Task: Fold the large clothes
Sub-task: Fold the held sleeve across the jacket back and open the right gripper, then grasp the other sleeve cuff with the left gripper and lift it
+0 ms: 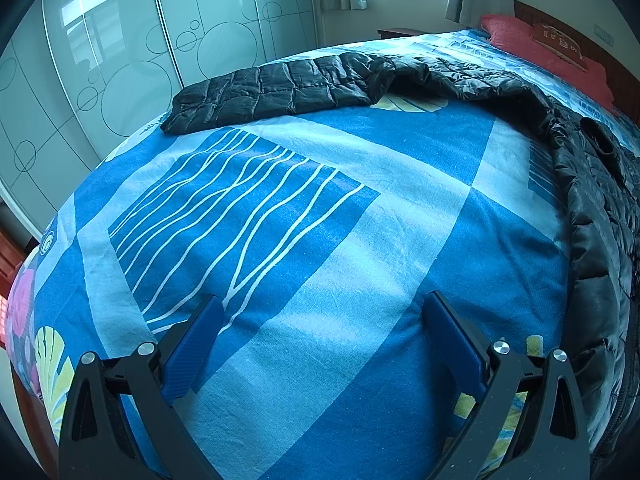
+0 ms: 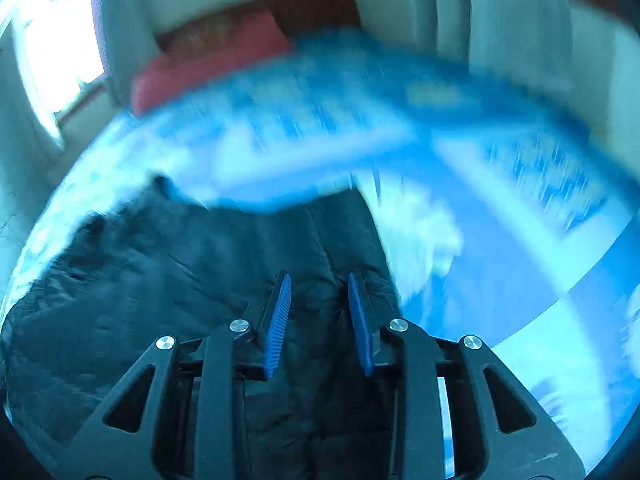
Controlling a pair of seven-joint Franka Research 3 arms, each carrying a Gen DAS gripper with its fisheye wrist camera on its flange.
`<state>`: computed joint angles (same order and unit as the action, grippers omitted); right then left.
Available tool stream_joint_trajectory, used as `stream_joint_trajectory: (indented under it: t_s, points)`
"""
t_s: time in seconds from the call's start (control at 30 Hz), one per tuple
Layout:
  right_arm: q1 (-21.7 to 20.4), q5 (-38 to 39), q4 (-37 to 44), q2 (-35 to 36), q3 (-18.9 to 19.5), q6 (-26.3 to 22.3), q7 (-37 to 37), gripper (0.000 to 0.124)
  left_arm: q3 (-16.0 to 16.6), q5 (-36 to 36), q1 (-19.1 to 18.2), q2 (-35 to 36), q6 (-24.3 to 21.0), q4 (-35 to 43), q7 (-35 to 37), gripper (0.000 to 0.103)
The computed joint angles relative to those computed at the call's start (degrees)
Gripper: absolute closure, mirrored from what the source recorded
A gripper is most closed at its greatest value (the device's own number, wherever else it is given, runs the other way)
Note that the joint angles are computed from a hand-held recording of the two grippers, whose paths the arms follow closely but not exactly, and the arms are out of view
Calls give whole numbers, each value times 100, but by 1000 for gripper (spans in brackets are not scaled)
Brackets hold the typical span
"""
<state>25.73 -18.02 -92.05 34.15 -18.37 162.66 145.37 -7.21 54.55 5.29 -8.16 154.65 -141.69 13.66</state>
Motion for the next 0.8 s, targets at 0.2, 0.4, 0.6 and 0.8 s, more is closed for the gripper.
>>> stream_joint_trajectory:
  t_s: [0.2, 0.4, 0.6, 0.8]
  points:
    - [806, -1212, -491, -608, -563, -48, 720, 87, 1, 6, -4, 3, -2, 2, -9, 4]
    - [745, -1709, -720, -720, 38, -227, 764, 76, 7, 11, -6, 0, 2, 0, -9, 4]
    - [720, -2203, -634, -523, 77, -320, 1181, 74, 3, 21, -4, 10, 1, 6, -21, 4]
    - [713, -2484, -655, -511, 62, -206, 1475, 74, 56, -243, -14, -12, 74, -20, 206, 4]
